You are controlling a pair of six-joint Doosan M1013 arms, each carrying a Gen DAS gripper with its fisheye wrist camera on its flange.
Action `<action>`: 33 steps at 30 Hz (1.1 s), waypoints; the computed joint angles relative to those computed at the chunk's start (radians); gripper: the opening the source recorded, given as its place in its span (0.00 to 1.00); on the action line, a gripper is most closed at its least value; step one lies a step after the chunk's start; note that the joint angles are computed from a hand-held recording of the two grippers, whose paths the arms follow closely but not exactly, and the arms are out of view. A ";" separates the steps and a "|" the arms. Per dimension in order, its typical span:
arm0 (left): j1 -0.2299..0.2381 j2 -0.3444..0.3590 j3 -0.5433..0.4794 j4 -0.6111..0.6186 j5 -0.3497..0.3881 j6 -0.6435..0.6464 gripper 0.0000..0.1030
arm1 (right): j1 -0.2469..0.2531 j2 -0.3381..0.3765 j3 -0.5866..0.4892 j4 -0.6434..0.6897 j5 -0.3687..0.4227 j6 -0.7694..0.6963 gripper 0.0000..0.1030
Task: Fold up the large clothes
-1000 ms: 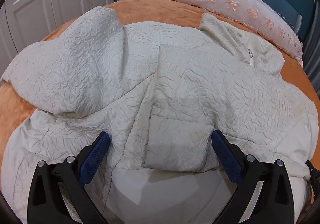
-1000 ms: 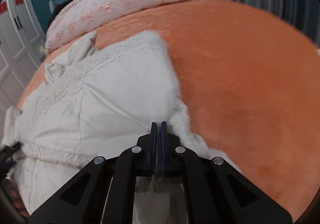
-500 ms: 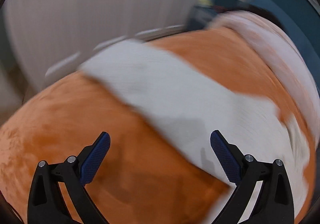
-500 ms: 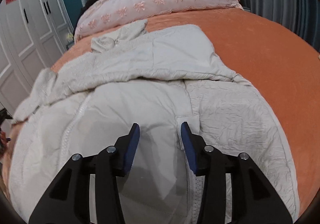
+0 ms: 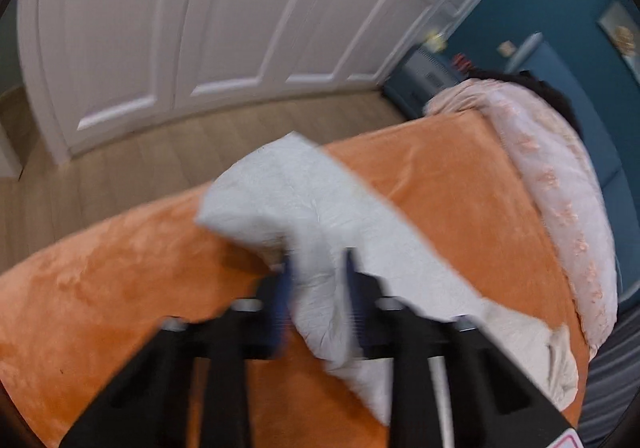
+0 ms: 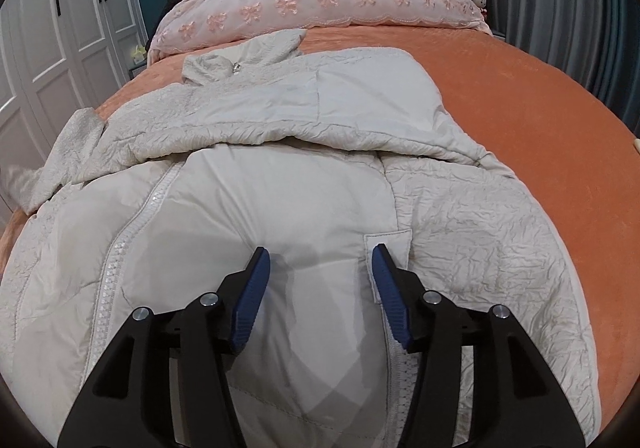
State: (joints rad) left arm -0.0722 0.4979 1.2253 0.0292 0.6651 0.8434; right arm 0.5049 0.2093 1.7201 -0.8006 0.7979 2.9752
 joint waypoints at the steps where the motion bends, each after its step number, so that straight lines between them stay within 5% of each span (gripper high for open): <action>1: -0.012 -0.009 -0.004 0.018 -0.021 0.024 0.01 | -0.001 -0.001 0.001 0.001 -0.006 0.000 0.52; 6: -0.120 -0.118 0.068 0.143 -0.228 0.103 0.00 | -0.005 -0.006 0.007 0.007 -0.031 0.001 0.56; 11: -0.279 -0.180 0.115 -0.140 -0.349 0.483 0.00 | -0.009 -0.009 0.010 0.014 -0.053 -0.001 0.60; 13: -0.342 -0.169 0.106 -0.301 -0.319 0.657 0.00 | -0.013 -0.013 0.015 0.018 -0.071 0.000 0.61; 18: -0.456 -0.097 0.062 -0.343 -0.103 0.674 0.12 | -0.025 -0.026 0.036 0.022 -0.138 0.017 0.67; 22: -0.463 -0.051 0.060 -0.396 0.063 0.634 0.23 | -0.031 -0.034 0.045 0.036 -0.172 0.015 0.71; 27: -0.406 -0.113 0.171 -0.473 -0.024 0.623 0.62 | -0.025 -0.062 0.038 -0.043 -0.162 0.096 0.71; 29: -0.399 -0.140 0.190 -0.359 -0.059 0.554 0.64 | -0.033 -0.066 0.011 -0.095 -0.144 0.141 0.72; 33: -0.374 -0.131 0.144 -0.035 -0.049 0.295 0.64 | -0.102 -0.025 -0.087 0.121 -0.142 -0.026 0.80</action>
State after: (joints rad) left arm -0.4464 0.3672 1.3696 -0.0054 0.6161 1.1384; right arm 0.4026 0.1845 1.6333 -0.6792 0.6562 2.9491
